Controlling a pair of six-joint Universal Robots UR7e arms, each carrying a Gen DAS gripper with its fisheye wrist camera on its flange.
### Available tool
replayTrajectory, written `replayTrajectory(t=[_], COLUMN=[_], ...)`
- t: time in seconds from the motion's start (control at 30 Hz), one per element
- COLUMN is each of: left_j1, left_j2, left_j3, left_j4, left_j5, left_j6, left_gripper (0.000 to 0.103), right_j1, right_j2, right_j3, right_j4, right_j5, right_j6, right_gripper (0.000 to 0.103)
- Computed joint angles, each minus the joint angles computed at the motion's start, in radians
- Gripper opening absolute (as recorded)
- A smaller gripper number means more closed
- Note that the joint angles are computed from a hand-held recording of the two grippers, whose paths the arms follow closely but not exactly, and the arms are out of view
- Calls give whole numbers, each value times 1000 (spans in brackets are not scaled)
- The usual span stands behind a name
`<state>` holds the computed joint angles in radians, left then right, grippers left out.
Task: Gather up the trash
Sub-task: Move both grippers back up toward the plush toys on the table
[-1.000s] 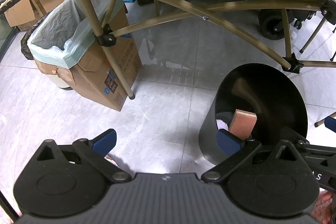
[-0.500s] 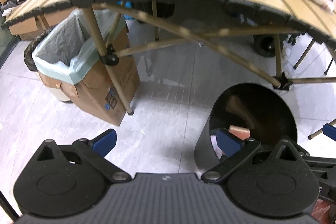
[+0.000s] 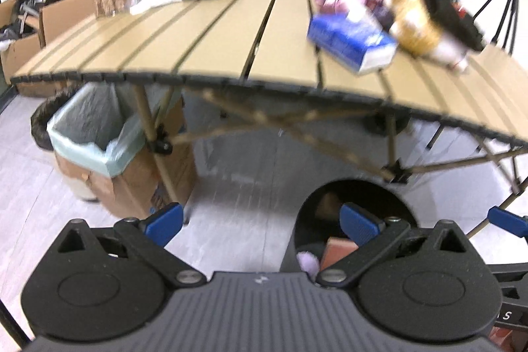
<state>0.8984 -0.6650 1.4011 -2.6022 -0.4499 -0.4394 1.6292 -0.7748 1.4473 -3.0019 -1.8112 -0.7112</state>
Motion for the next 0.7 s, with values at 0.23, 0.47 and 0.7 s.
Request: replayTrajectory(t=[0.23, 0.47, 0.7], left_j1=[-27, -41, -37], left_j2=[26, 81, 148], left_j3=[-19, -113, -255], left_j4=[-215, -341, -426], left_j5=[-7, 9, 18], left_j6=[169, 322, 455], left_gripper=[103, 103, 103], right_j1=[-2, 6, 17], right_j2=[-47, -30, 35], right_j3=[31, -20, -126], right_j4=[-95, -133, -142], right_j5=[122, 197, 242], right_j6=[4, -11, -26], right_gripper=[103, 103, 103])
